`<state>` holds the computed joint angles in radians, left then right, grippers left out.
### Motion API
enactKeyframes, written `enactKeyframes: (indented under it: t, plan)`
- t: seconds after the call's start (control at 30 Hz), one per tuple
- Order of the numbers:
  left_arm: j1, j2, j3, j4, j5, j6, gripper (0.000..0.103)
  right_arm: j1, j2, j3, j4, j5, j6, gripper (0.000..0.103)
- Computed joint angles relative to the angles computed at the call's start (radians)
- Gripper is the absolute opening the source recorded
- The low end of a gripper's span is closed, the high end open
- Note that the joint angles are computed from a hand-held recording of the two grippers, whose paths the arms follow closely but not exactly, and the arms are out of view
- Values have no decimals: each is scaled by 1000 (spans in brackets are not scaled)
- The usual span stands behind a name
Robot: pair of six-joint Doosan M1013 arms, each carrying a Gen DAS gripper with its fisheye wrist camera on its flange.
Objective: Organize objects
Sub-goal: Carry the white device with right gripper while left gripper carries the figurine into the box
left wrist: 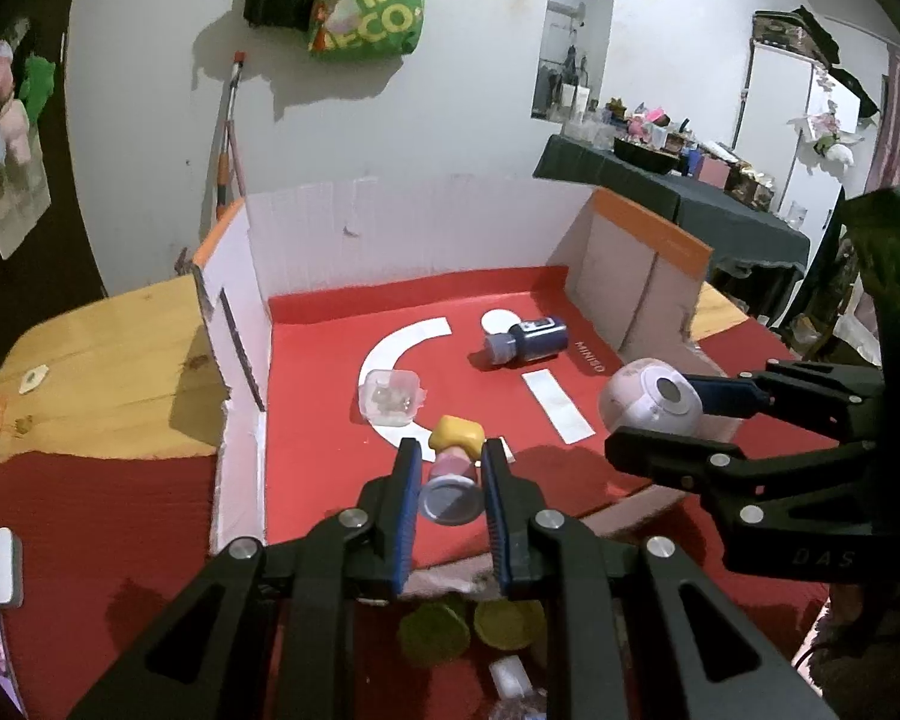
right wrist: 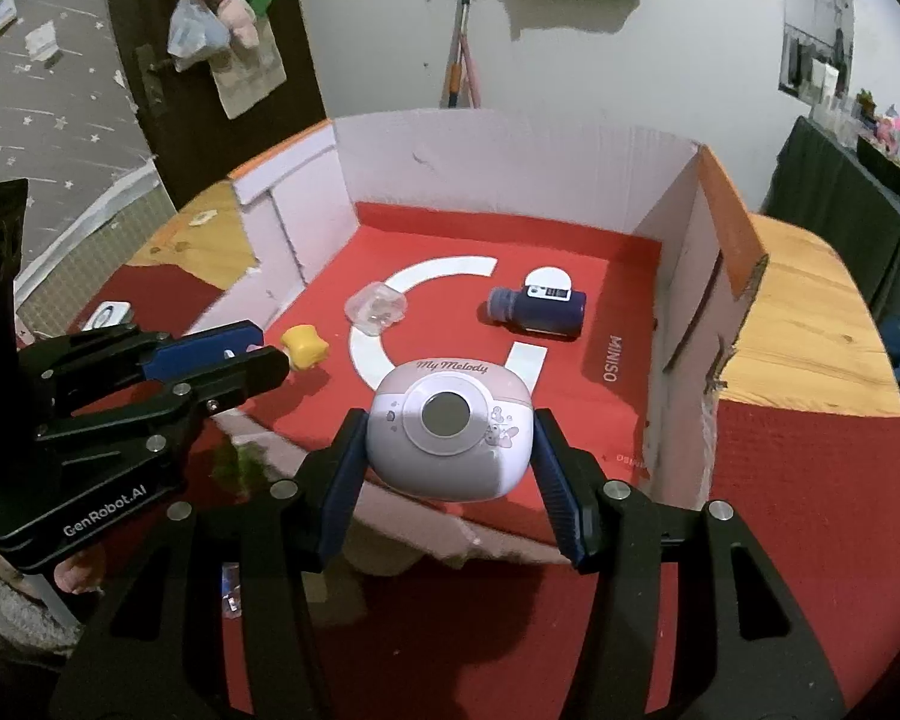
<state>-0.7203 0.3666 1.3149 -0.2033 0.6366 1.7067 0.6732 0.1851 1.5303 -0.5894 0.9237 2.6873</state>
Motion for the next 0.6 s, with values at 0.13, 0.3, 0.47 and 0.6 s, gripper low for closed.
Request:
enactKeyframes:
  t: [0.13, 0.3, 0.47, 0.6]
  plan:
    - [1, 24, -24, 11, 22, -8, 21, -22, 12, -4, 48, -1, -31, 52]
    - [4, 50, -51, 19, 56, -18, 21, -39, 24, -12, 84, 7, -65, 52]
    - [6, 71, -75, 26, 84, -31, 21, -53, 33, -17, 111, 13, -84, 52]
    - [6, 84, -92, 39, 107, -43, 21, -64, 39, -20, 137, 16, -102, 52]
